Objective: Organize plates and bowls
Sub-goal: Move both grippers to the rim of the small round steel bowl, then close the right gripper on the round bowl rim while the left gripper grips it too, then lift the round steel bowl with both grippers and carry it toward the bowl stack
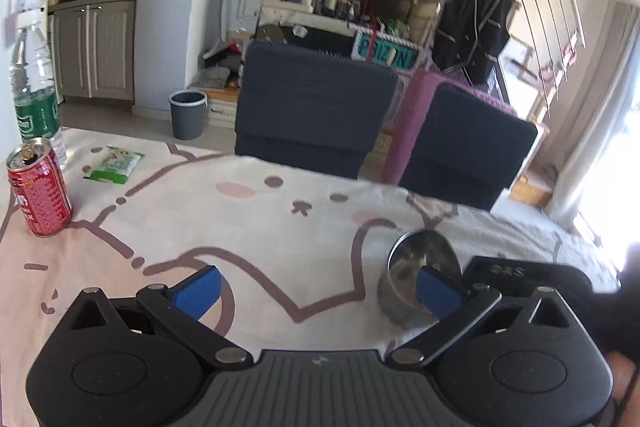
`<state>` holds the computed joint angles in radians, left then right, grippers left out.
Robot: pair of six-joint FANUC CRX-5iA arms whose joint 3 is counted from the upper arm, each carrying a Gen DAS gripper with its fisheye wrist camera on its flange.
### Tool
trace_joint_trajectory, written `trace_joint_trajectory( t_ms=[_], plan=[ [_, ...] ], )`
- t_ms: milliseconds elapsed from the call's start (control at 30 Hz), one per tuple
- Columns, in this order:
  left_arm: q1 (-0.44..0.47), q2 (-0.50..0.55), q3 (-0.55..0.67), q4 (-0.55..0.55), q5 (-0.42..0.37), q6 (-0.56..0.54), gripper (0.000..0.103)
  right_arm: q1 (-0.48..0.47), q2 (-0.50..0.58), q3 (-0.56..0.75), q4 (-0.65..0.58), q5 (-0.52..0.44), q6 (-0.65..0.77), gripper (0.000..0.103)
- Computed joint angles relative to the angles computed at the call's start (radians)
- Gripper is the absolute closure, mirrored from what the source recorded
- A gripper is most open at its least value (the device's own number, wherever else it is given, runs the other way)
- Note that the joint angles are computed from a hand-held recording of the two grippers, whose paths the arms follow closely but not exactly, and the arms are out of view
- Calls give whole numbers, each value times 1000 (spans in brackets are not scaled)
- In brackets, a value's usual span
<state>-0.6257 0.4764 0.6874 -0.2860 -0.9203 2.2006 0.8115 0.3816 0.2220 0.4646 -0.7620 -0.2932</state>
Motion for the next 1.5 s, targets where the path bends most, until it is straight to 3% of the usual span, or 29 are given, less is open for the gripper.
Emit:
trace_joint_trajectory(
  t_ms=[67, 233, 367, 433, 600, 733, 867, 1000, 1167, 1233, 1300, 1367, 1433, 1500],
  plan=[
    [0, 2, 1, -1, -7, -12, 1, 0, 23, 26, -19, -7, 8, 49],
    [4, 0, -9, 11, -1, -25, 1, 14, 76, 80, 21, -66, 54, 59],
    [4, 3, -6, 8, -2, -23, 3, 18, 100, 153, -27, -162, 192, 84],
    [7, 5, -5, 19, -4, -24, 7, 19, 89, 152, -40, -177, 232, 89],
    [20, 16, -1, 74, -18, -64, 22, 20, 86, 205, -111, -258, 461, 94],
    [31, 43, 22, 144, -71, -133, 46, 30, 71, 227, -170, -329, 644, 95],
    [36, 66, 39, 207, -105, -220, 55, 25, 48, 240, -249, -381, 789, 97],
    [35, 106, 85, 257, -174, -299, 58, 24, 35, 256, -314, -428, 931, 97],
    [40, 120, 92, 307, -196, -344, 62, 28, 39, 257, -290, -431, 933, 93],
    [39, 125, 104, 306, -212, -341, 76, 33, 34, 246, -267, -422, 920, 92],
    [40, 134, 120, 308, -239, -336, 85, 37, 24, 242, -269, -429, 911, 80],
    [41, 145, 138, 310, -263, -336, 88, 37, 20, 246, -280, -445, 911, 52],
    [43, 149, 143, 309, -274, -337, 89, 52, 19, 245, -259, -476, 899, 44],
    [46, 146, 134, 318, -268, -338, 89, 64, 8, 232, -263, -494, 892, 44]
  ],
)
